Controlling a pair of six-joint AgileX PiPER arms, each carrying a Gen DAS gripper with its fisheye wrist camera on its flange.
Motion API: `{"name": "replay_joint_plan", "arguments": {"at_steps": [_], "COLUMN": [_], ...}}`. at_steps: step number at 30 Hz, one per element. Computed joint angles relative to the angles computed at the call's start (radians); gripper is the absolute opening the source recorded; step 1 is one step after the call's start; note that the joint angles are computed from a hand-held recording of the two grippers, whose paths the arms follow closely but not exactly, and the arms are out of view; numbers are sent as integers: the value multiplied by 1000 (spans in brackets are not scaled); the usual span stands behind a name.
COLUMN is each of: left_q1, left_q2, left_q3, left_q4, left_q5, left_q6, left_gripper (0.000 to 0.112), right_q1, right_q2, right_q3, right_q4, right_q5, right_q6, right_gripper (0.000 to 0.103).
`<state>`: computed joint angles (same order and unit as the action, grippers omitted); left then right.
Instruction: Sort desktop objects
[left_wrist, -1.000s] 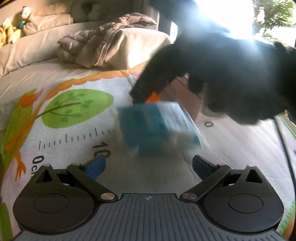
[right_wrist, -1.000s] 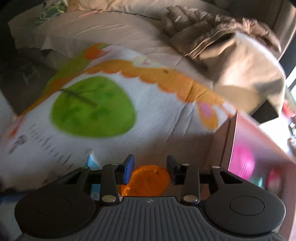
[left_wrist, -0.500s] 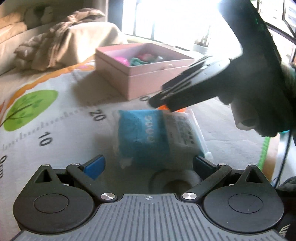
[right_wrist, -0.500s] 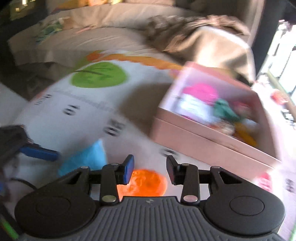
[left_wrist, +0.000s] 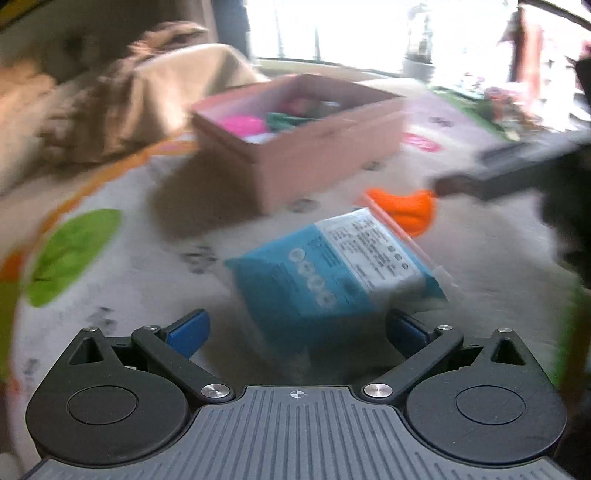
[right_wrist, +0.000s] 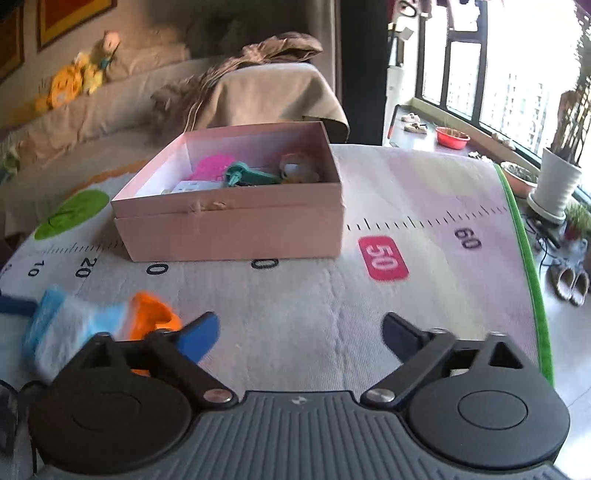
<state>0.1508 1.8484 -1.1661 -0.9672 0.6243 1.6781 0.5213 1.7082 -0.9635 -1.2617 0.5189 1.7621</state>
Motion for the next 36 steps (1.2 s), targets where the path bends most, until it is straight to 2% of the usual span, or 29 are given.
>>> {"name": "replay_joint_plan", "arguments": {"at_steps": [3,5,6,9,11,14,18,23,26,28,33,34,36], "left_q1": [-9,3,18,91,112,80,28,-39,-76,-93,-99,-91,-72], "left_q2": [4,10,10,14,16,39,72,107,154,180,207,208,203], "left_q3": [-16,-47,-62,-127,-148,-175,-195,-248,-331,-360,-370,-368,-360], "left_q4": [6,49,54,35,30,78,92,72,142,175,189,177,147], "left_q5": [-111,-116,-93,92,184,235,298,232,196,169,101,100,111], "left_q6": [-51,-122,-126,-53,-20,-117,-228,-422,-586,-637,-653,-639,-588], "left_gripper": [103,103,103,103,103,103,103,103,103,103,102,94,86], "right_q1": [6,-13,-18,-17,-2,7,-2,-9,-3,2,8,6,-4], "right_q2": [16,26,27,39,56,64,48,45,50,56,71,69,59], "right_q3": [31,26,26,12,-7,-16,8,18,8,-1,-28,-24,-13], "right_q4": [-84,-62,-61,-40,-13,5,-37,-70,-53,-33,24,25,18], "right_q5": [-14,-50,-56,-47,-18,1,-24,-37,-25,-14,8,3,-18], "right_q6": [114,98,100,83,43,19,78,121,101,76,-1,-2,5], "right_gripper": [103,103,103,103,103,103,103,103,103,103,103,103,103]}}
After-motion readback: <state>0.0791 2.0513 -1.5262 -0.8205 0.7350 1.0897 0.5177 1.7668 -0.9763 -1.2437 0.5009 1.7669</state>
